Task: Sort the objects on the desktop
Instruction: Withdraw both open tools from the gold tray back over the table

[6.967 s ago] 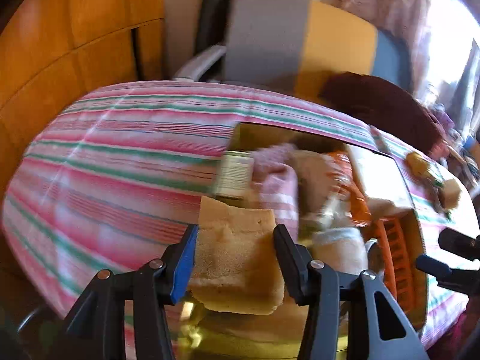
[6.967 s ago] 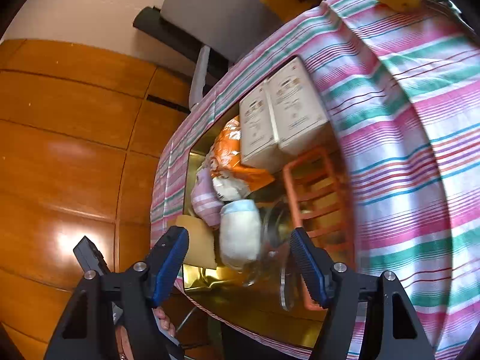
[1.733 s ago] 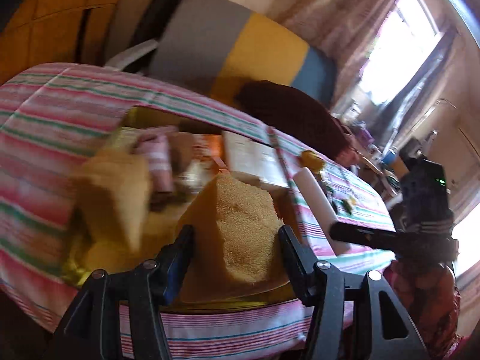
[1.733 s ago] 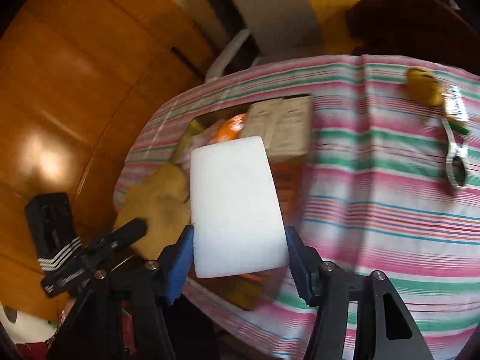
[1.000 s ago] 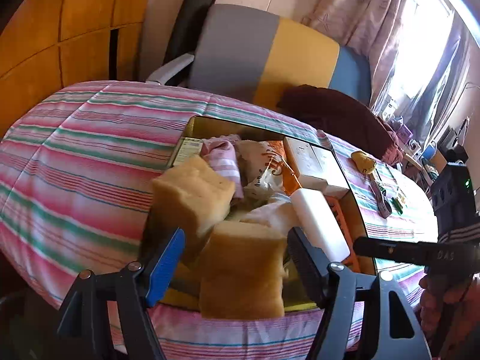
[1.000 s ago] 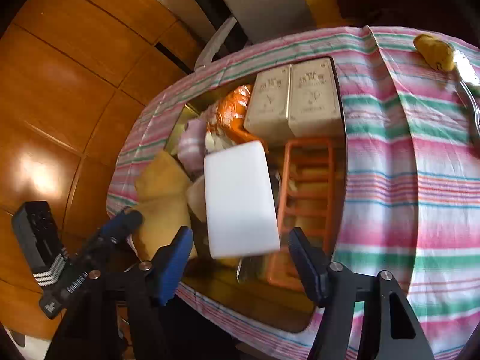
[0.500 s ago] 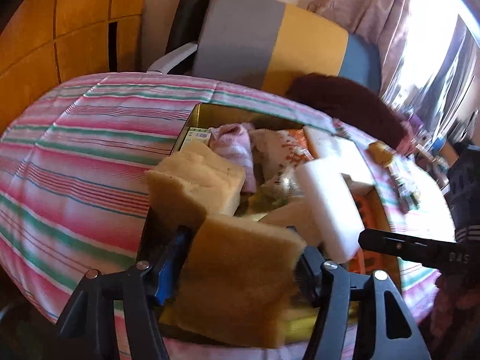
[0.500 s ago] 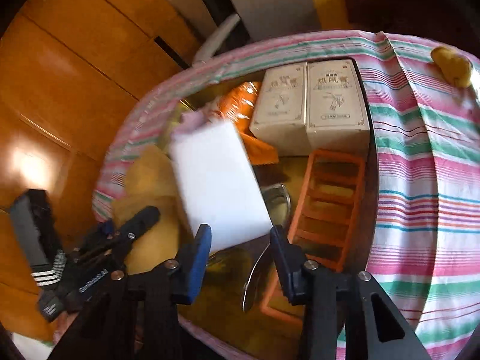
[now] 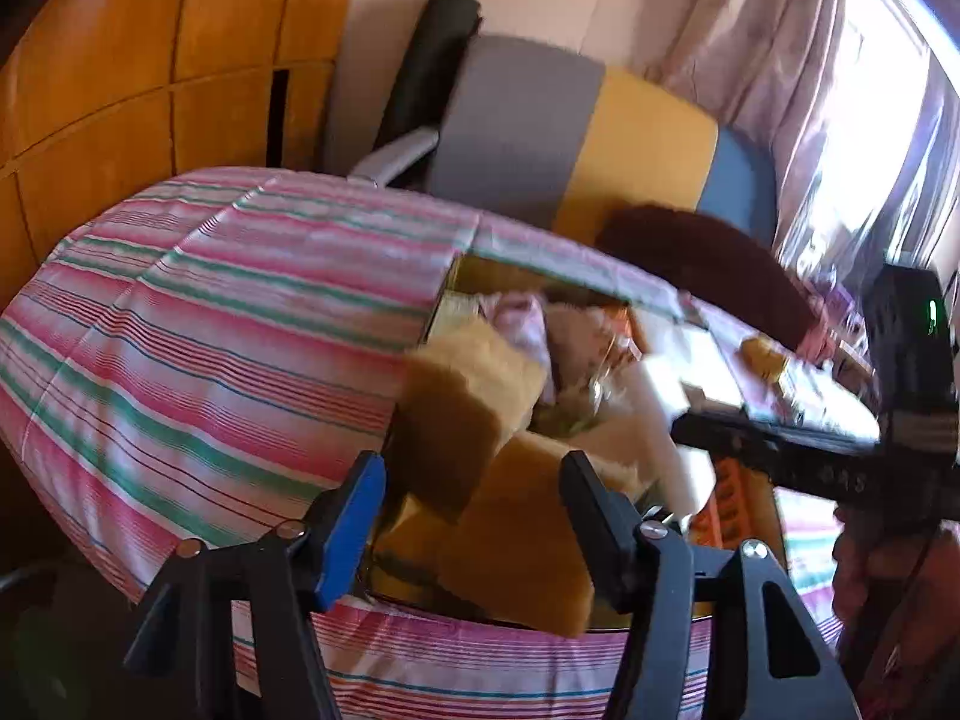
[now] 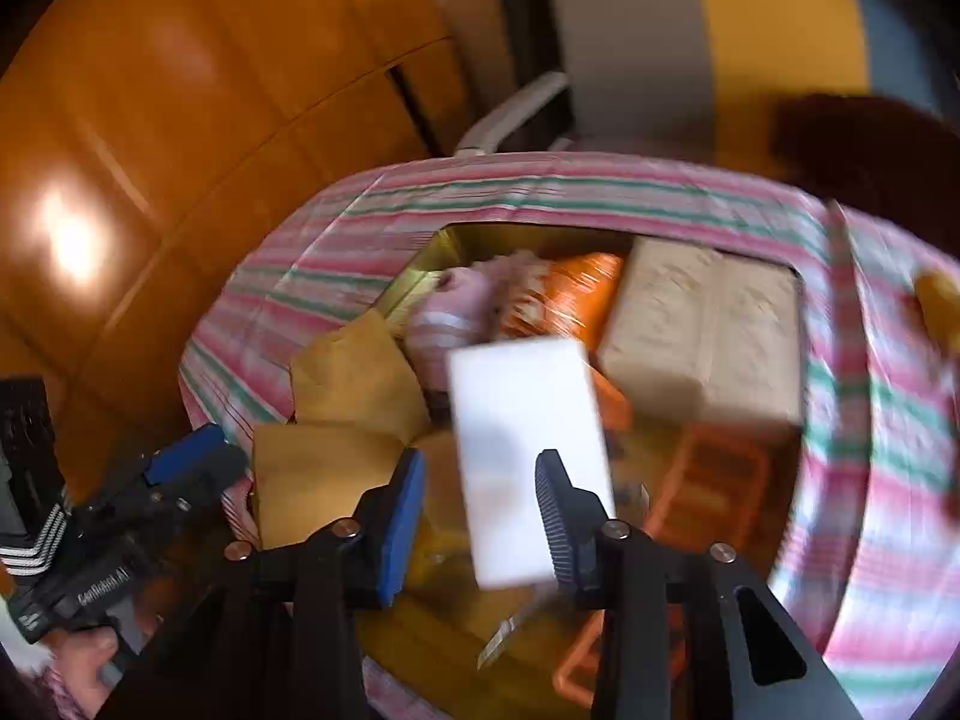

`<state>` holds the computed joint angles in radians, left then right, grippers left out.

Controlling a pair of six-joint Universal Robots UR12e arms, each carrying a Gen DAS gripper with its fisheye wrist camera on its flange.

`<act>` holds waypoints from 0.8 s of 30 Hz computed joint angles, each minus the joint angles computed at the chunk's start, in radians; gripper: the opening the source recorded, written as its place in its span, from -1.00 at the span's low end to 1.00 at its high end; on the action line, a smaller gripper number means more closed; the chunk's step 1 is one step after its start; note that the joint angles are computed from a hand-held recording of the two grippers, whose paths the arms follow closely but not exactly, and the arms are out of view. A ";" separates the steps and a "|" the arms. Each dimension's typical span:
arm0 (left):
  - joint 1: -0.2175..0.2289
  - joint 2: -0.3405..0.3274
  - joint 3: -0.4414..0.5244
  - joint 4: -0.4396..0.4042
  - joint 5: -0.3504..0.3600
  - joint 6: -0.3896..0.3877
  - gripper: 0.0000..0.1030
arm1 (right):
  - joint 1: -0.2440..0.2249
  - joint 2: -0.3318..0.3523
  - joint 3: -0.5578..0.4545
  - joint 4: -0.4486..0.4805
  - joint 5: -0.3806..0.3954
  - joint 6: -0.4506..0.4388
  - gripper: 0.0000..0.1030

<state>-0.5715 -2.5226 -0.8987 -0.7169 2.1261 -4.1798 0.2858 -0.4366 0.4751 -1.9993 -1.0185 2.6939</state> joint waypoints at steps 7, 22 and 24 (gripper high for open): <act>0.006 -0.051 0.075 -0.031 0.051 0.042 0.21 | -0.005 0.039 -0.057 -0.003 -0.078 0.076 -0.27; -0.001 0.003 0.011 -0.190 0.056 -0.134 0.23 | -0.033 0.000 0.024 -0.091 -0.037 0.188 -0.18; 0.007 0.003 0.005 -0.177 0.021 -0.144 0.20 | -0.031 0.028 -0.024 -0.032 -0.055 0.181 -0.18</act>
